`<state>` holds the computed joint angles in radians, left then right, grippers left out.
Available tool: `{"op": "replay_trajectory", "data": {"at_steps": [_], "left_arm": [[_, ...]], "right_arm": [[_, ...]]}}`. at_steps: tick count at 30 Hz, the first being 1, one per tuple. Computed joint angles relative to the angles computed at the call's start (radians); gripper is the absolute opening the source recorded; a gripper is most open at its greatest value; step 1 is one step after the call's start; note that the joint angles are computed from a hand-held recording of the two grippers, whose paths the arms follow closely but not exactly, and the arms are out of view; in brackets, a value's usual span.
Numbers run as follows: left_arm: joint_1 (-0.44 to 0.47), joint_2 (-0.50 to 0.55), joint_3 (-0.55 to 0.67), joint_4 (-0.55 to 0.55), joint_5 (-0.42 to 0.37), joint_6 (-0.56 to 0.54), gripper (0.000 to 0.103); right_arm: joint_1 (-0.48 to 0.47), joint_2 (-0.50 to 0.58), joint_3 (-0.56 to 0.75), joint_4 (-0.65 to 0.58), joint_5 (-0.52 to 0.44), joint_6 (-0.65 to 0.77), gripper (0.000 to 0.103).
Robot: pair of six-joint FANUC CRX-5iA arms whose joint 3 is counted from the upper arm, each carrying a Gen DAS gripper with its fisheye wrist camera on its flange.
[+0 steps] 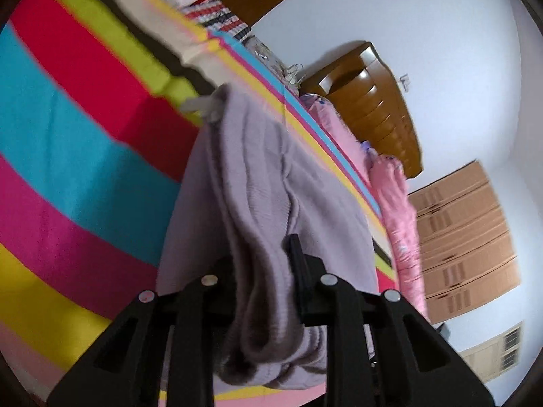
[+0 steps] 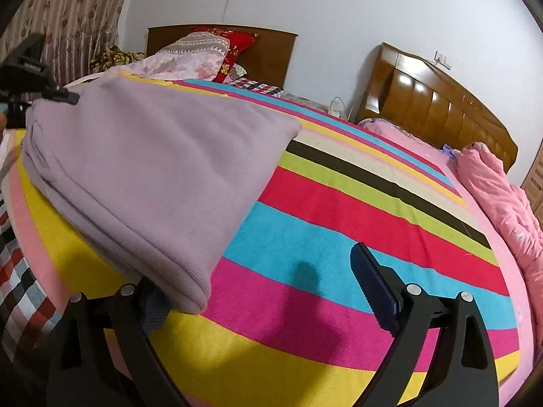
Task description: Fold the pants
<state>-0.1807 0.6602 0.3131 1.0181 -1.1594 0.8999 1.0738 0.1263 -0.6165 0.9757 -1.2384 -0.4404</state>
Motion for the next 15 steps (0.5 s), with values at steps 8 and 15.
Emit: {"op": "replay_trajectory", "data": {"at_steps": [8, 15], "left_arm": [[-0.003, -0.023, 0.027, -0.161, 0.019, 0.058, 0.039], [-0.006, -0.277, -0.218, -0.363, 0.425, 0.176, 0.085]], "right_arm": [[-0.017, -0.027, -0.03, 0.024, 0.043, -0.007, 0.091], [-0.029, -0.26, -0.21, 0.182, 0.299, 0.015, 0.091]]}}
